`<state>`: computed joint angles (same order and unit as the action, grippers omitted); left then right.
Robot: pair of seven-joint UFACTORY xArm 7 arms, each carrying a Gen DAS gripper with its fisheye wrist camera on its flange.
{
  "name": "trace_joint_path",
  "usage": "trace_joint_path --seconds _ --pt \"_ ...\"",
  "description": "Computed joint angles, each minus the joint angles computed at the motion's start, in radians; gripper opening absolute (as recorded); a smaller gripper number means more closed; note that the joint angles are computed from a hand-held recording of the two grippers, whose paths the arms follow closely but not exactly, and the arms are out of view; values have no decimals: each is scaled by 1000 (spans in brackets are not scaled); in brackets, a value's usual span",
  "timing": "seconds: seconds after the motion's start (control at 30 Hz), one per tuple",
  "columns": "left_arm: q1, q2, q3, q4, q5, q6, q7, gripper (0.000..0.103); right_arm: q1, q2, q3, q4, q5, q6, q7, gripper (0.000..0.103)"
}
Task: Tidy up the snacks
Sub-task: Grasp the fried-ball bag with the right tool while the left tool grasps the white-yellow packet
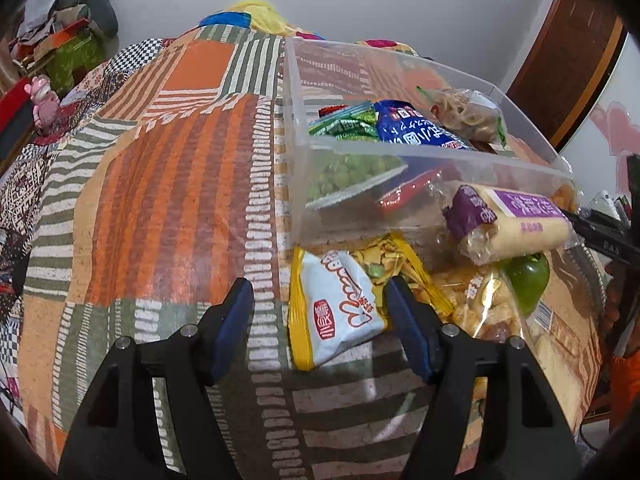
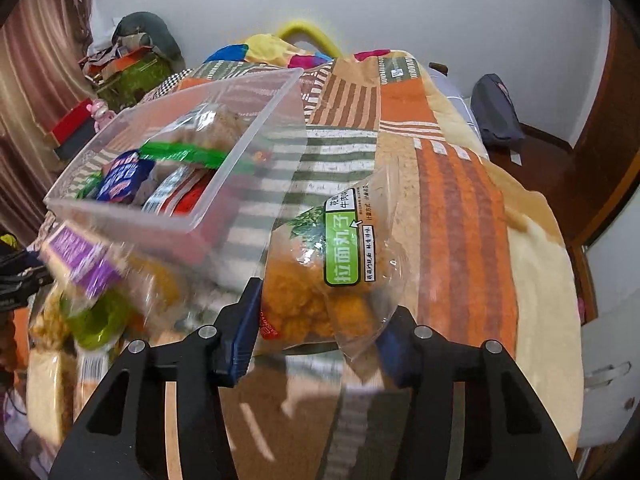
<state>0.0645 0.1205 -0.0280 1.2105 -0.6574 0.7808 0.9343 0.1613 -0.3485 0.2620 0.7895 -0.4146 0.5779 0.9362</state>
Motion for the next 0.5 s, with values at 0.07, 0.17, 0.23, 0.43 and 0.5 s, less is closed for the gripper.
trace_joint_path --seconds 0.07,0.17,0.23,0.43,0.5 --pt "7 -6 2 -7 -20 19 14 56 7 -28 15 -18 -5 16 15 48" --pt "6 -33 6 -43 -13 10 31 45 19 -64 24 -42 12 17 27 47" --pt "1 -59 10 -78 -14 -10 57 42 32 -98 34 -64 28 14 37 47" --pt "-10 -128 39 -142 -17 -31 61 22 37 -142 77 -77 38 14 72 45" --pt "-10 -141 50 -144 -20 -28 52 19 28 -140 87 -70 29 9 84 45"
